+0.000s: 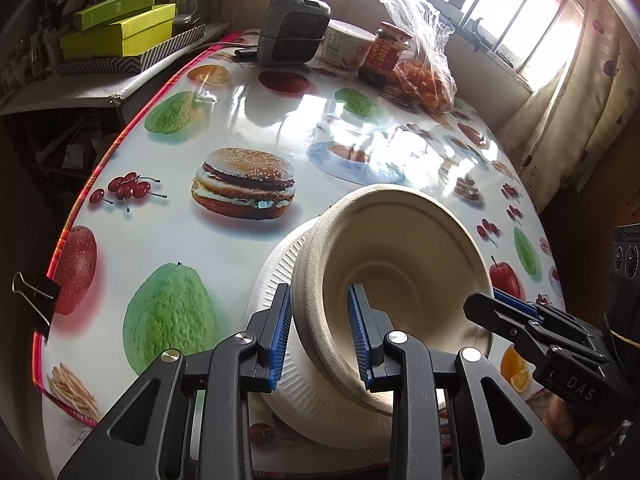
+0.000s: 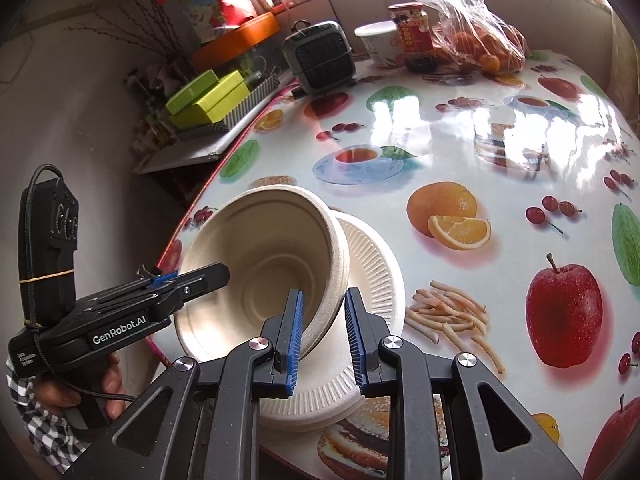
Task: Organize plates and bowls
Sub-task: 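Lower the bowls onto the plates and open both tools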
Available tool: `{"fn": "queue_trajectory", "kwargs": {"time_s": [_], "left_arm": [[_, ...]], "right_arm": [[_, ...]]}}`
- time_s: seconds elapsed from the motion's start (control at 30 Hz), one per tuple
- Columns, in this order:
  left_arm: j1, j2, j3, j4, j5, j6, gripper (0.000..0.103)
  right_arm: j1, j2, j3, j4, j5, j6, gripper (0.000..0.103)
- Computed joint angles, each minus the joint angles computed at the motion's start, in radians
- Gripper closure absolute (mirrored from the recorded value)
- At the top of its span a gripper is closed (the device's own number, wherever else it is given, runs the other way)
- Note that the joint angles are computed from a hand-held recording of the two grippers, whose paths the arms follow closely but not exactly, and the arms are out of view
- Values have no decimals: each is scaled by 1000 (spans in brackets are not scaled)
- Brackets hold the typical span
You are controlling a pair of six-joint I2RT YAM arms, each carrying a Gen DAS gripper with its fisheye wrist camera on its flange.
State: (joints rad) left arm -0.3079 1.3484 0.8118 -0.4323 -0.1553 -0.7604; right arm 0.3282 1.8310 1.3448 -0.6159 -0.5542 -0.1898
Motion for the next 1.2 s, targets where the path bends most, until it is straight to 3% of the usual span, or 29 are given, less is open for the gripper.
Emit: {"fn": "queue_trajectory", "kwargs": {"time_s": [0.2, 0.43, 1.2], "left_arm": [[5, 3, -4, 7, 3, 6, 72], [0, 8, -7, 22, 2, 13, 62], [-29, -13, -15, 23, -39, 11, 62]], "right_arm": [[0, 0, 1, -1, 1, -1, 81], [3, -2, -3, 6, -6, 0, 78], [-3, -26, -36, 44, -20, 3, 61]]}}
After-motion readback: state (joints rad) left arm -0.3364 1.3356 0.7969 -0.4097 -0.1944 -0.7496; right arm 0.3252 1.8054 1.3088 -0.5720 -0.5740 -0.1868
